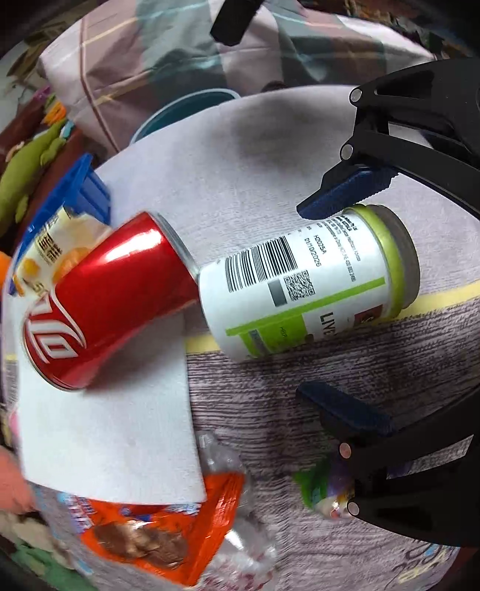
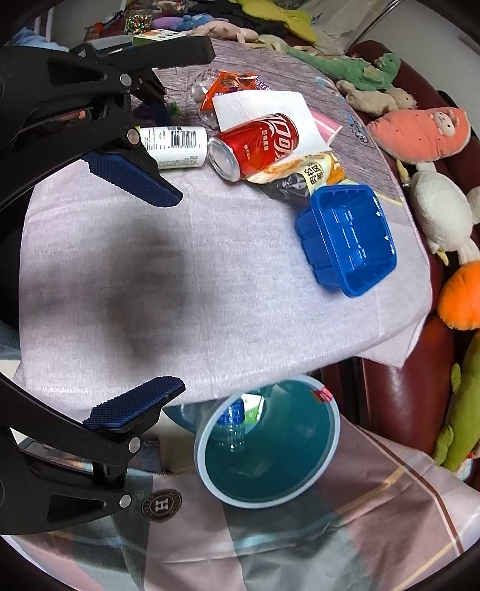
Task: Collect trash
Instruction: 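Grasp the white-green can with the left gripper while the right grasps the red cola can, then carry both cans over the teal bin and open both grippers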
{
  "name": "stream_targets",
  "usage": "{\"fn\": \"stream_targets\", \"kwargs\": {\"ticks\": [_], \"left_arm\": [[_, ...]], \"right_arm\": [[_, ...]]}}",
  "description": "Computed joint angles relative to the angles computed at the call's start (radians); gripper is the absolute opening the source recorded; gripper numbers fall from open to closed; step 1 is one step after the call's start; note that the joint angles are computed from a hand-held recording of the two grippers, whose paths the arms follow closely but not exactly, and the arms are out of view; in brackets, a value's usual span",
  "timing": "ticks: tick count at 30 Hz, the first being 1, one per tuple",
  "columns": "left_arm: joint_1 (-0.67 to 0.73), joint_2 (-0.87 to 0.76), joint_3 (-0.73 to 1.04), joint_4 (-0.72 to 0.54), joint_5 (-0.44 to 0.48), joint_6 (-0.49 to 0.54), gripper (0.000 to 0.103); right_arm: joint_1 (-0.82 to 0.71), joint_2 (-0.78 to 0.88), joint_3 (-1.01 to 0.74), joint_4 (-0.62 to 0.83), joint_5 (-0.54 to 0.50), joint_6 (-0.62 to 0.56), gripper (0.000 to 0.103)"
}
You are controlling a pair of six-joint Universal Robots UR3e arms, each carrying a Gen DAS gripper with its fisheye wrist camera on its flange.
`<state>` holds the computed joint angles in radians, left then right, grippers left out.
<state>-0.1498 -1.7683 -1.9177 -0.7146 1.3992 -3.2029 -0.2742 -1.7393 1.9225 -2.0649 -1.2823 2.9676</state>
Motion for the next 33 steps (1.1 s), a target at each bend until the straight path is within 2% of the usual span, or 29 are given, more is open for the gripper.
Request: {"fn": "stream_targets", "kwargs": {"ticks": [1, 3, 4, 7, 13, 16, 21, 25, 29, 30, 33], "left_arm": [[-0.002, -0.008, 0.008, 0.001, 0.001, -0.001, 0.087], [0.010, 0.012, -0.015, 0.022, -0.005, 0.001, 0.059], [0.016, 0.022, -0.020, 0.020, -0.001, -0.002, 0.051], [0.058, 0.078, -0.066, 0.043, -0.004, 0.015, 0.051], [0.206, 0.264, -0.166, 0.032, -0.117, 0.108, 0.051], [0.277, 0.325, -0.199, 0.018, -0.166, 0.158, 0.051], [0.464, 0.461, -0.266, -0.079, -0.276, 0.291, 0.051], [0.540, 0.481, -0.269, -0.128, -0.314, 0.353, 0.051], [0.564, 0.457, -0.268, -0.131, -0.335, 0.368, 0.051], [0.571, 0.455, -0.272, -0.130, -0.338, 0.375, 0.051], [0.572, 0.434, -0.268, -0.123, -0.341, 0.378, 0.051]], "right_arm": [[0.009, 0.008, -0.004, -0.002, -0.005, 0.007, 0.089], [0.023, 0.023, -0.016, -0.002, -0.008, 0.014, 0.089], [0.030, 0.027, -0.018, -0.003, -0.007, 0.017, 0.089], [0.054, 0.048, -0.038, -0.002, 0.003, 0.028, 0.089], [0.156, 0.145, -0.153, -0.002, 0.020, 0.057, 0.089], [0.237, 0.231, -0.262, 0.002, 0.016, 0.078, 0.089], [0.363, 0.401, -0.451, 0.036, 0.017, 0.095, 0.089], [0.421, 0.547, -0.604, 0.066, 0.009, 0.122, 0.088], [0.438, 0.673, -0.728, 0.108, 0.025, 0.135, 0.074], [0.441, 0.699, -0.752, 0.118, 0.029, 0.135, 0.066], [0.438, 0.736, -0.767, 0.112, 0.049, 0.146, 0.064]]}}
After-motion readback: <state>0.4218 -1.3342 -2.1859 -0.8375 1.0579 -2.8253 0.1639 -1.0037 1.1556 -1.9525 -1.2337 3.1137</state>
